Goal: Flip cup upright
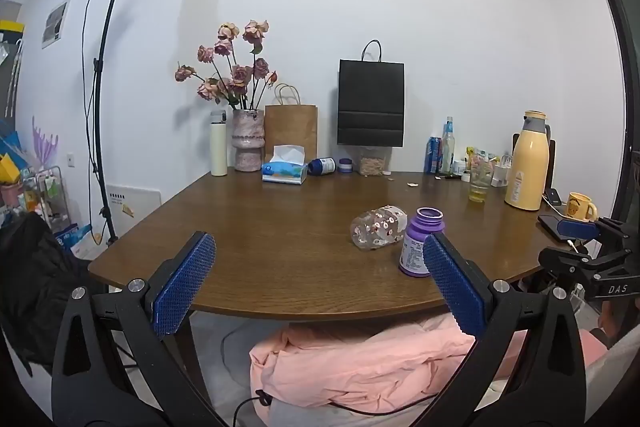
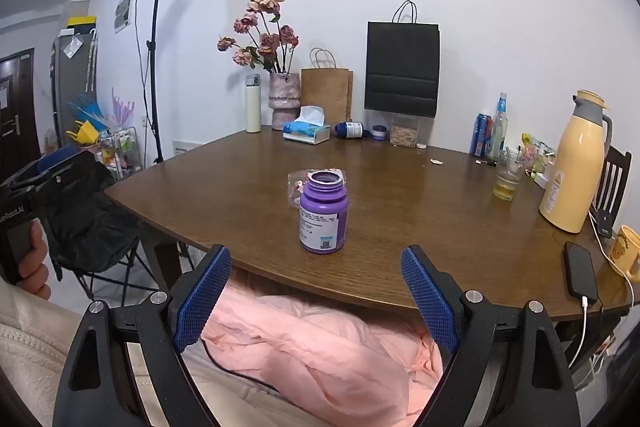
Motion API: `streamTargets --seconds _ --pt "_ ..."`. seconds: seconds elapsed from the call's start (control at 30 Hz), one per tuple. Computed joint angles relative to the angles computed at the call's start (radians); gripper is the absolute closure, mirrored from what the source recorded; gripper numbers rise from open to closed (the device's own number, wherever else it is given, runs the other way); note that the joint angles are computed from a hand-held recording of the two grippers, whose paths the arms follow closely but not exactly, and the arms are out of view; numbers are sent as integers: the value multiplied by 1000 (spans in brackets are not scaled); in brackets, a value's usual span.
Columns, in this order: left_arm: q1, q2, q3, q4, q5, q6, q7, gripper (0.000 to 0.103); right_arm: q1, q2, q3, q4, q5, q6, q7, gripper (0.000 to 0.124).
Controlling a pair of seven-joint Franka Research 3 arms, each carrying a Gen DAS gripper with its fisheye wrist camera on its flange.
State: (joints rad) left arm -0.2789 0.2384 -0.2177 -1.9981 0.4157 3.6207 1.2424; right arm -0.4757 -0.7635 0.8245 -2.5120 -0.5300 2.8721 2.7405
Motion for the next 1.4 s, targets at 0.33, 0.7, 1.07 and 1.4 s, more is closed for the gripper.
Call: streamTargets --seconds 0.33,0.7,1.07,1.4 --pt "-8 2 4 -2 -21 13 14 0 9 4 0 7 -11 -19 0 33" --pt "-27 -16 10 -20 -70 12 49 0 18 11 -10 7 -33 -22 15 33" --pt "-24 -1 12 -17 -76 24 60 0 22 20 -14 9 -55 -24 31 33" --pt "-20 -1 10 -17 -71 25 58 0 24 23 -18 8 -71 -23 43 33"
